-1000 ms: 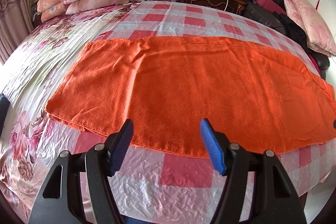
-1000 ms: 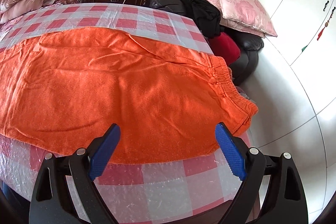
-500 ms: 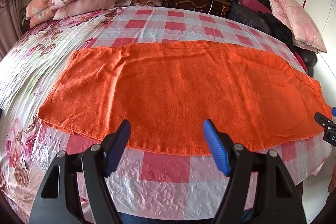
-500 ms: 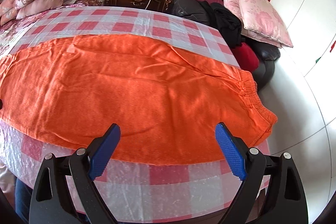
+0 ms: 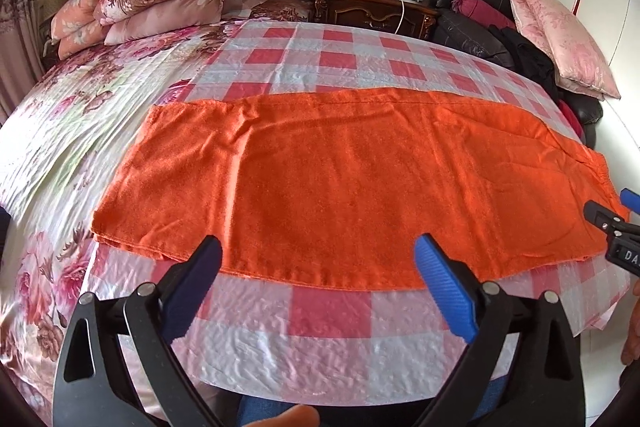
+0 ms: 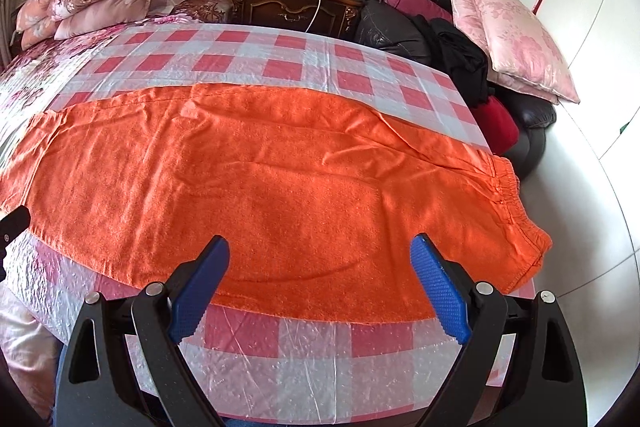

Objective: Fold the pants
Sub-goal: 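Smooth the lengthwise-folded orange pants flat with both open grippers, then grasp the pants' hem end with the left gripper while the right gripper grasps beside it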

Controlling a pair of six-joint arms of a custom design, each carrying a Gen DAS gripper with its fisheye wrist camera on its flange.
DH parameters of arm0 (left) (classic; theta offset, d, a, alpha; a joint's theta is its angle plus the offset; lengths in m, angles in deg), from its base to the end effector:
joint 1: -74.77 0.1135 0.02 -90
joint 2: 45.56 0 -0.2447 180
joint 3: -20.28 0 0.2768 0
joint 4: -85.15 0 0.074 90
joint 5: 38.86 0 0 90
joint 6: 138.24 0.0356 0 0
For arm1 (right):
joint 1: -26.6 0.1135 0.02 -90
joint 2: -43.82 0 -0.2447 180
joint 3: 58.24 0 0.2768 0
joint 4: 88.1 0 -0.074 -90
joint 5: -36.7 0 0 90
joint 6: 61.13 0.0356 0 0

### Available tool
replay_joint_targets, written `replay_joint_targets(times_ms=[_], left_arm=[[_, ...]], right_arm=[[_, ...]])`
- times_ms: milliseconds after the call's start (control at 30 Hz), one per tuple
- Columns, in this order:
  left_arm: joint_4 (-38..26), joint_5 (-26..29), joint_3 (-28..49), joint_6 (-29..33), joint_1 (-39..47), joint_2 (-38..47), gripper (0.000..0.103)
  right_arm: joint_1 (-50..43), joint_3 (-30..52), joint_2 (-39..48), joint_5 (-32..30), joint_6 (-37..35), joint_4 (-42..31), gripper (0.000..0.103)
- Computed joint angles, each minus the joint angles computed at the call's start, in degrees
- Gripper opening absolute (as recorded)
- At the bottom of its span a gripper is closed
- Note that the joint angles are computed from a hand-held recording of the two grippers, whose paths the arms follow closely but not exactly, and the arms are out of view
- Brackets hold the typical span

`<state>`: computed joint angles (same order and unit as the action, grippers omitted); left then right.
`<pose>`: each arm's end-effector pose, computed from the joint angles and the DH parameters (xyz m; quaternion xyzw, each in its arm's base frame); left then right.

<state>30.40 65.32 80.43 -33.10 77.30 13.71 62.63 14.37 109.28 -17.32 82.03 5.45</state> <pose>0.2359 0.0017 0.2404 0.1417 0.9335 -0.0687 0.3221 0.1838 0.1078 0.2695 0.1695 0.9321 -0.1567 0.2790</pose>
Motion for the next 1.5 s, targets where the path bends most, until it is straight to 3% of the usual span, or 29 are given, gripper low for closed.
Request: replay_joint_targets(times_ms=[67,133,267,400,567,633,700,800,900,1100,1133,1200,1333,1433,1500], left_arm=[[1.59,1.12,2.01,-1.24,5.64,4.08,0.097],[0.39,6.33,6.98,-2.15,14.25,11.88,0.097],[3.87,5.80,13.10,0.58,25.85,21.63,0.096],[-2.20,15.13,24.51,5.25,34.90,35.71,0.087],[-16.34,26.49,40.20,13.71,38.69,52.87,0.078],[-18.59,27.59,43.70,15.61,37.71,56.67,0.065],[-22.04,28.48,45.85,20.42,36.27,58.80,0.030],[-21.31,28.45,44.62,26.23,35.54,57.02,0.017],[-31.06,32.73,55.77,28.99,38.07,66.11,0.010],[-41.36,37.72,70.77,25.95,42.60,77.39,0.009],[-41.32,37.92,71.35,25.19,42.82,76.98,0.009],[-38.33,37.12,68.64,23.81,42.54,72.16,0.009],[-23.95,31.34,52.84,21.19,38.13,50.63,0.009],[-13.26,24.39,39.44,20.35,30.52,32.33,0.009],[-6.07,17.77,29.45,20.50,22.54,19.72,0.009]], right_arm=[[0.01,0.39,0.67,-0.32,-0.24,0.34,0.088],[0.14,0.72,1.38,-0.64,-0.18,0.89,0.088],[0.98,2.03,5.12,-2.18,-1.93,4.19,0.088],[2.36,4.70,11.26,-4.85,-4.14,8.60,0.088],[5.51,12.41,22.31,-7.72,-6.66,11.47,0.088],[6.71,15.75,25.86,-7.69,-7.10,11.00,0.088],[7.89,19.96,29.81,-7.61,-7.48,9.88,0.088],[9.12,25.47,34.42,-6.98,-7.88,7.87,0.088],[9.28,30.19,38.12,-7.44,-8.40,6.33,0.088],[8.18,38.30,44.60,-13.30,-11.88,9.11,0.088],[7.06,38.16,45.20,-17.28,-12.99,12.22,0.088],[5.64,40.60,48.53,-21.56,-12.42,11.59,0.088],[4.64,39.62,49.06,-25.23,-12.78,12.87,0.091],[2.02,29.58,39.86,-30.47,-10.20,21.20,0.091],[-2.44,20.09,30.74,-37.14,-6.61,27.81,0.091]])
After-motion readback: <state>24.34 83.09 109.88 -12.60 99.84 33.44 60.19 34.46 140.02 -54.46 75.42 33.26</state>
